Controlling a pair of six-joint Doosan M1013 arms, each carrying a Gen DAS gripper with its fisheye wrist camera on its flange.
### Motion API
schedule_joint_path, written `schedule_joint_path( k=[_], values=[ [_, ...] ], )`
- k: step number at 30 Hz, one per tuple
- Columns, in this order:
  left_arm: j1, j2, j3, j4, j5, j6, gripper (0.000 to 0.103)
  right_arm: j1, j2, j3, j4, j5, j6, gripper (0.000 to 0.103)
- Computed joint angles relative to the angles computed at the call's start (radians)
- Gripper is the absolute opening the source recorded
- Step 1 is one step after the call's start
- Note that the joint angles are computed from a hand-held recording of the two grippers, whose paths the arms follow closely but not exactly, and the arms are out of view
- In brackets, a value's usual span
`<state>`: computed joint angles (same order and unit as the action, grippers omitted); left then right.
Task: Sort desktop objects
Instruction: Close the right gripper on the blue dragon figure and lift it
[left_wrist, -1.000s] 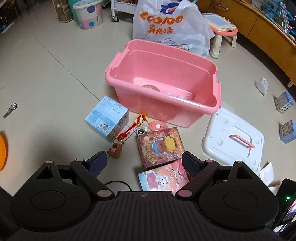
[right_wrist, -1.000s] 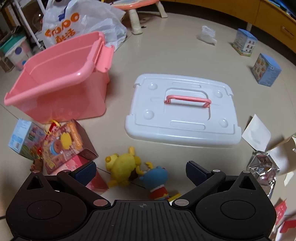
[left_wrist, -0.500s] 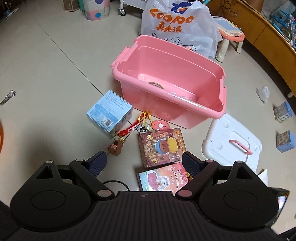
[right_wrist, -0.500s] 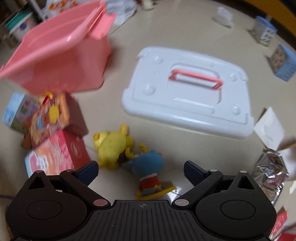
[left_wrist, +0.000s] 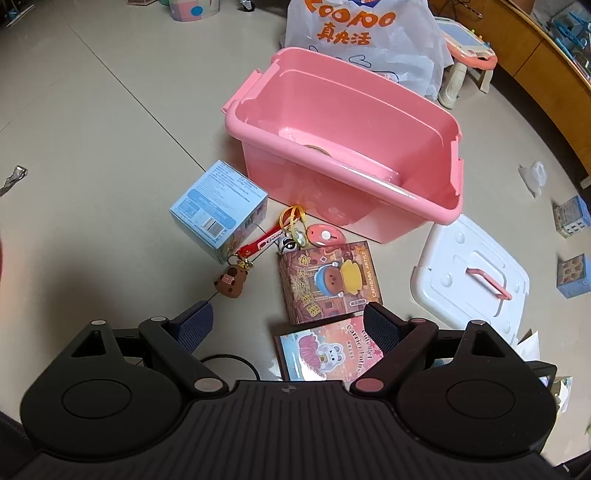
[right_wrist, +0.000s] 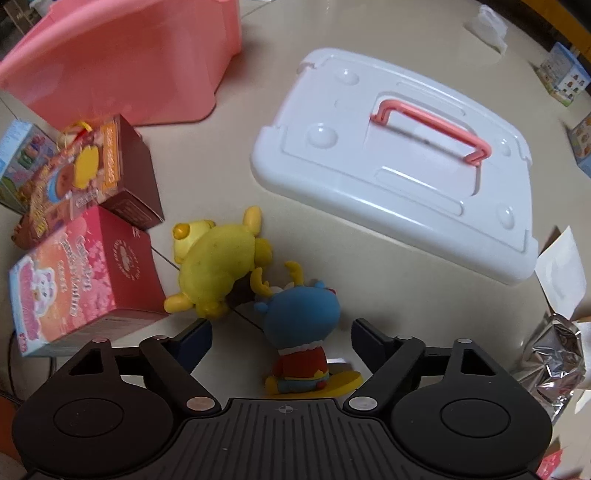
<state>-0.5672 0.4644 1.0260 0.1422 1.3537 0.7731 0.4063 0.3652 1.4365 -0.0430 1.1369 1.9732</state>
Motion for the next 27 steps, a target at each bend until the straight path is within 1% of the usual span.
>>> schedule_joint_path(
  k=[2, 3, 5, 7, 9, 12, 15, 17, 18, 22, 27],
  values=[
    [0.001, 0.004, -0.003, -0.008, 0.004, 0.002, 0.09, 0.004, 0.007, -0.002, -0.012, 0.01, -0.005, 0.076],
    [0.002, 0.005, -0.003, -0.015, 0.004, 0.001, 0.09, 0.005, 0.009, -0.002, -0.017, 0.014, -0.007, 0.073],
    [0.004, 0.006, -0.003, -0.025, 0.003, 0.0, 0.09, 0.006, 0.014, -0.002, -0.019, 0.022, -0.01, 0.067],
    [0.004, 0.007, -0.003, -0.026, 0.002, 0.003, 0.09, 0.007, 0.018, -0.003, -0.02, 0.029, -0.012, 0.057],
    [0.004, 0.007, -0.003, -0.025, 0.002, 0.004, 0.09, 0.006, 0.02, -0.002, -0.012, 0.034, -0.018, 0.054],
    [0.005, 0.006, -0.001, -0.028, 0.001, 0.001, 0.09, 0.006, 0.023, 0.0, -0.008, 0.039, -0.018, 0.046],
    [0.007, 0.007, -0.001, -0.031, 0.004, -0.002, 0.09, 0.005, 0.018, 0.008, -0.015, 0.029, -0.003, 0.043],
    [0.007, 0.008, -0.003, -0.032, 0.006, -0.002, 0.09, 0.004, 0.017, 0.008, -0.021, 0.031, 0.011, 0.038],
    [0.006, 0.008, -0.004, -0.033, 0.007, -0.002, 0.09, 0.004, 0.017, 0.007, -0.025, 0.033, 0.02, 0.033],
    [0.006, 0.01, -0.006, -0.04, 0.008, 0.007, 0.09, -0.002, 0.011, 0.012, -0.01, 0.034, 0.015, 0.029],
    [0.005, 0.011, -0.008, -0.033, 0.007, -0.002, 0.09, -0.007, -0.003, 0.018, -0.012, 0.021, 0.023, 0.029]
  ],
)
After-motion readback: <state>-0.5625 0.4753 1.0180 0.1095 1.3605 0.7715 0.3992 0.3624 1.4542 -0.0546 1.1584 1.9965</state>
